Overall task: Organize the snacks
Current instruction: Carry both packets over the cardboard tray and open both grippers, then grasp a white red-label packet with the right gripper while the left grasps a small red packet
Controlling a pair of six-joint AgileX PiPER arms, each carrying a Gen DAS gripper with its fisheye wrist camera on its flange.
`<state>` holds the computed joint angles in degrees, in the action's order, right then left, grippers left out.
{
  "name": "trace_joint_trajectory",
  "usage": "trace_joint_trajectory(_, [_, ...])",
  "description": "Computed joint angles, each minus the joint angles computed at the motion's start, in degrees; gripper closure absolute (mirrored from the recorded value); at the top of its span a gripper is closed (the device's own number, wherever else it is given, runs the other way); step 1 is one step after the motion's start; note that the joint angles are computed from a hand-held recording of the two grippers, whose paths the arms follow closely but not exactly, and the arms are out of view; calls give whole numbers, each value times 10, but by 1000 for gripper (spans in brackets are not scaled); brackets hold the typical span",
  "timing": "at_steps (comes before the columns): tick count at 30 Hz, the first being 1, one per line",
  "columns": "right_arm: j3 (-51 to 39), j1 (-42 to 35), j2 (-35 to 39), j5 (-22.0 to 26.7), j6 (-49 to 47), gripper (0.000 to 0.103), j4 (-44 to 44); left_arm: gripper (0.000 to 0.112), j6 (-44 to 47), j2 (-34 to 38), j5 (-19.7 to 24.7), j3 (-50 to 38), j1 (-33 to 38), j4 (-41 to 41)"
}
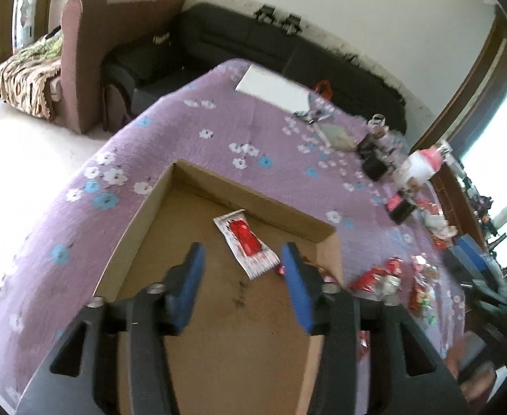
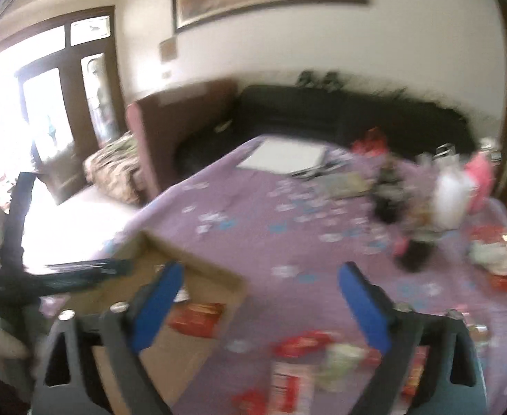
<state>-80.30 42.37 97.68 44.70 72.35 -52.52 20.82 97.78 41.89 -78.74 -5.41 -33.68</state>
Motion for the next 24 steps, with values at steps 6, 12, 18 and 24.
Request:
trace_joint_trajectory(6, [120, -79, -46, -20, -91, 26, 184, 52, 51, -78, -19, 94, -8, -50])
trace_joint_trajectory(12, [190, -90, -44, -121, -105, 39, 261, 52, 38, -107, -13, 128, -53, -33])
trace_joint_trajectory(18, [136, -67, 18, -95, -74, 54, 240, 52, 15, -141, -22, 156, -114, -6])
trace_joint_trajectory(24, [179, -64, -10, -91, -30, 73, 214, 52, -30, -125, -43, 156, -196, 48])
